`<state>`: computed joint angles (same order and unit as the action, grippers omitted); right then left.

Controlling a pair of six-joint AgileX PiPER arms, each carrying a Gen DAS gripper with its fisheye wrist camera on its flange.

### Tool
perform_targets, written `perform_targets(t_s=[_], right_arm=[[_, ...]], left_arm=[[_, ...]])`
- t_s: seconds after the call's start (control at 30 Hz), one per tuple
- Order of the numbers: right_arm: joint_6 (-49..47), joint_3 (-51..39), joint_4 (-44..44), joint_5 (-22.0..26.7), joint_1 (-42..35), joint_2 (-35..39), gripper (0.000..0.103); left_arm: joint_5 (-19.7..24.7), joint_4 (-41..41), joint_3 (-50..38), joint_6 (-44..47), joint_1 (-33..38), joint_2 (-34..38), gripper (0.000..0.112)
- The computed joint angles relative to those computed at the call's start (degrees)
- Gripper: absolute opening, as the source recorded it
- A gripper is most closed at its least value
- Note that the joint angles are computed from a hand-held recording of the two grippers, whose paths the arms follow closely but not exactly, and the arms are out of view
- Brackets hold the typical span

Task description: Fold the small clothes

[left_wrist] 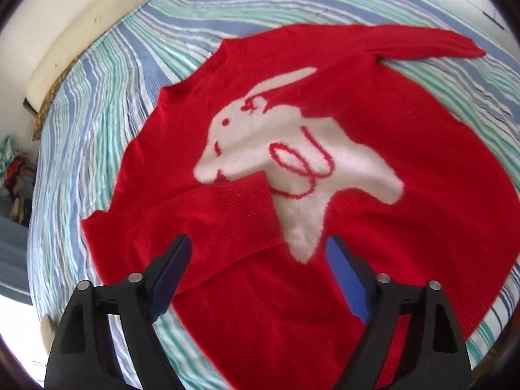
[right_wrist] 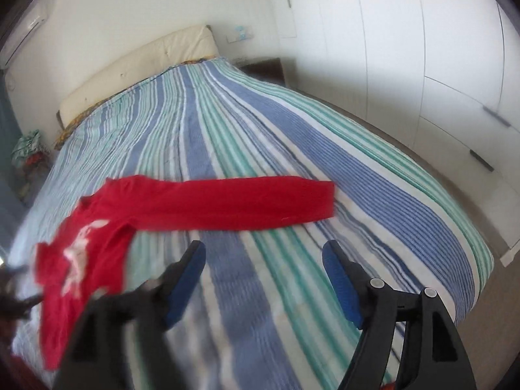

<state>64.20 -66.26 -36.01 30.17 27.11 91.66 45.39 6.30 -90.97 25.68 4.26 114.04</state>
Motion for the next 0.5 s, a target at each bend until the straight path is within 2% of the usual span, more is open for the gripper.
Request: perform_targets(t_s=[0.1,0.13,0.2,0.23,0.27,0.4,0.5], right_arm=[[10.4,4.2,-10.2,1.4,6.6,-3.4,0.075],[13.8,4.7,-13.7,2.6,8.2,-3.9,0.077],[18.2,5.4,-17.9,3.9,9.8,-4.4,0.080],[18.9,5.3,-18.3,4.5,10.0,-4.4,0.080],[19.3,5.4,-18.1,4.5,9.7,-4.3,0.080],[18.3,5.7,-15.2,2.4,6.9,-4.1,0.080],[21.1,7.1,-16.7,1.9,6.5,-5.4,0.080]], left_arm=[[8.2,0.4,-11.7,-4.1,1.0,10.0,0.081],[9.0,-0.9,-13.2,-4.3,1.6,11.5,0.080],[8.0,-2.9,-12.7,-4.3,2.4,11.1,0.056],[8.8,-2.9,-13.3,-4.9,2.6,10.9,0.020],[9.2,-3.4,-13.9,-5.3,3.2,10.4,0.009],[14.7,-17.2,-19.3,-3.6,13.6,6.1,0.008],[22.6,-26.5,-31.3,-7.1,26.4,7.9,0.008]])
